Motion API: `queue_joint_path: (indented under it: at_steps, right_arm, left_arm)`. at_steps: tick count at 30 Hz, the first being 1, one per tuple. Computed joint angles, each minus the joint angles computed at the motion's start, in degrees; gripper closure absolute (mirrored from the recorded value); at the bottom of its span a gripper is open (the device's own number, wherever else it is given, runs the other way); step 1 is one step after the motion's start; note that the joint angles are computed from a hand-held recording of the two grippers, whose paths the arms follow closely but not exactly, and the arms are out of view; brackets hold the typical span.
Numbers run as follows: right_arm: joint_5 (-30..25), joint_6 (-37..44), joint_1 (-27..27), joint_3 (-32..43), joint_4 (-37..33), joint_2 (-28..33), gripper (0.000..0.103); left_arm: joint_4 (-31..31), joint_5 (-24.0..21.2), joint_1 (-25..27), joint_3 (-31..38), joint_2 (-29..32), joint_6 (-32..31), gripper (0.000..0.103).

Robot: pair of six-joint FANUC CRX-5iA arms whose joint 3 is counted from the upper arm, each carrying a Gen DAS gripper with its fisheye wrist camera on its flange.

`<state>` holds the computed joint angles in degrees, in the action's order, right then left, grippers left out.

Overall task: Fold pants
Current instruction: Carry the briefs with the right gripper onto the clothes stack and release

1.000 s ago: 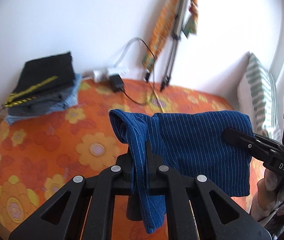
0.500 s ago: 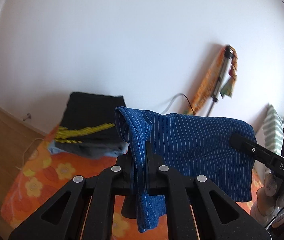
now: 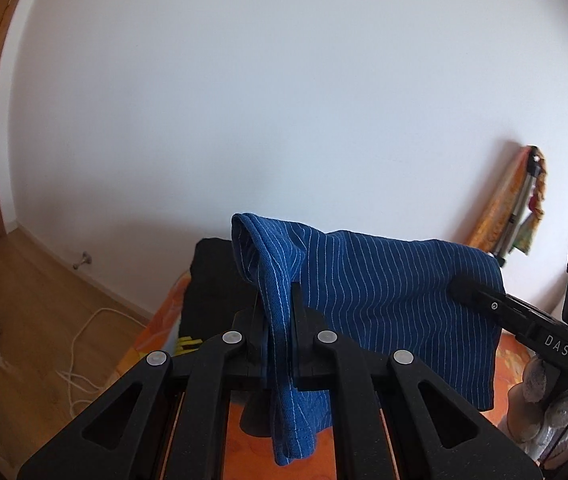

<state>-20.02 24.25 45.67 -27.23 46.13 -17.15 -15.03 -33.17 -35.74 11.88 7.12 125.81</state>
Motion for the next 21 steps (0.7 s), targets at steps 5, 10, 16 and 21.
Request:
queue_joint_path:
  at_steps: [5, 10, 16, 21]
  right_arm:
    - [2.18, 7.32, -3.61, 6.44, -6.93, 8.77, 0.092]
    - [2.51, 16.98, -6.54, 13.87, -17.14, 16.89, 0.092]
    - [-0.39, 28.70, -9.43, 21.75, -31.90, 23.76, 0.092]
    - [-3.01, 34.20, -11.45, 25.79, -39.86, 27.09, 0.092]
  left_arm:
    - [5.13, 2.28, 4.13, 0.96, 4.38, -3.42, 0.097]
    - [10.46, 3.98, 6.88, 2.97, 9.59, -7.88, 0.097]
    - [18.44, 5.48, 8.98, 3.11, 14.31, -13.44, 0.097]
    - [21.25, 3.22, 9.57, 5.64, 17.77, -15.53, 0.097]
